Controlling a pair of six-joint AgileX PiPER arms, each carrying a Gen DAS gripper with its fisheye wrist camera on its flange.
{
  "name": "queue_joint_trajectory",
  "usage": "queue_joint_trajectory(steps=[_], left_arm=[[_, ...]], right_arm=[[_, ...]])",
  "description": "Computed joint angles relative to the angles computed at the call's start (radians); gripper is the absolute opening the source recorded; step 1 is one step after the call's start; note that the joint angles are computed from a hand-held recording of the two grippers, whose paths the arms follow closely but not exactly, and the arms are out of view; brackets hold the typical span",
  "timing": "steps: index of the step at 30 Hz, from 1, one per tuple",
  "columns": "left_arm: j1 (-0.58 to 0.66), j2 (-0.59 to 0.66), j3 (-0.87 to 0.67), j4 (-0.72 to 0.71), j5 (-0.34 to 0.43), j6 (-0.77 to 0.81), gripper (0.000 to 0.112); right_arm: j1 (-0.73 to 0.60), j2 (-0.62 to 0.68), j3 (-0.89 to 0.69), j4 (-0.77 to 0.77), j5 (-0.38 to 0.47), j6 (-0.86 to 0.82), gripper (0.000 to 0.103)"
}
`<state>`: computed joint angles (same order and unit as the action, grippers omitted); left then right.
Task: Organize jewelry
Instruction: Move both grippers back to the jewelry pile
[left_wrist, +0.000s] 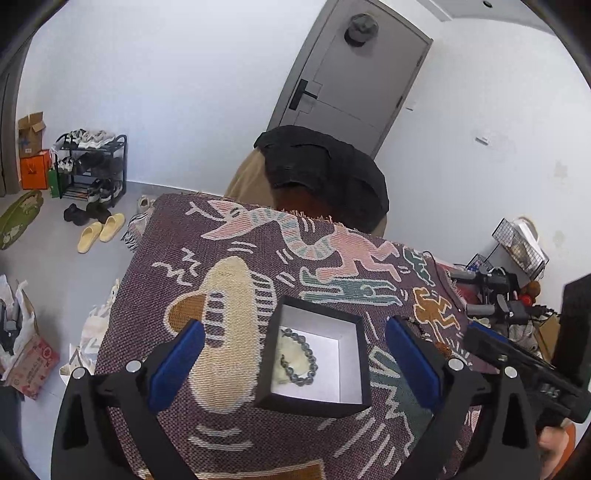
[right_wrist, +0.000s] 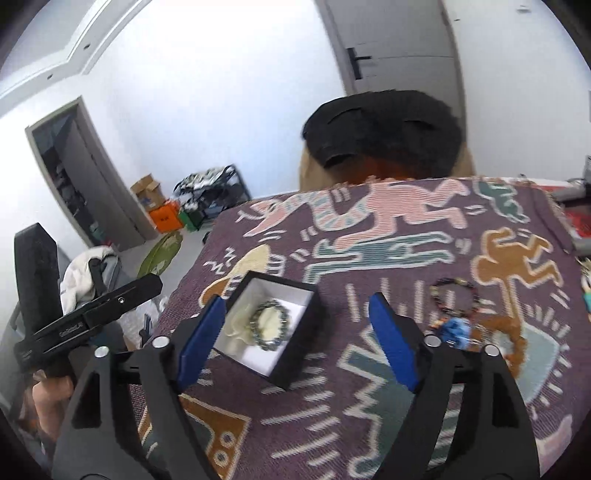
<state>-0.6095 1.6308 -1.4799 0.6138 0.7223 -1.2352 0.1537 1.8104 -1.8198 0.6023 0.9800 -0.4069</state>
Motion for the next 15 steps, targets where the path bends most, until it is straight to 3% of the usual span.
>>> queue_joint_trajectory(steps=[6, 15], left_arm=[[-0.045, 0.080, -0.114, -0.004, 0.045, 0.028, 0.095], [-0.112, 0.233, -0.322, -0.040, 0.096, 0.117, 0.095]], right_arm=[[-0.130, -0.070, 0.100, 0.053, -0.018, -0.046, 0.092], [-0.337, -0.058, 0.103, 0.125, 0.075, -0.134, 0.092]])
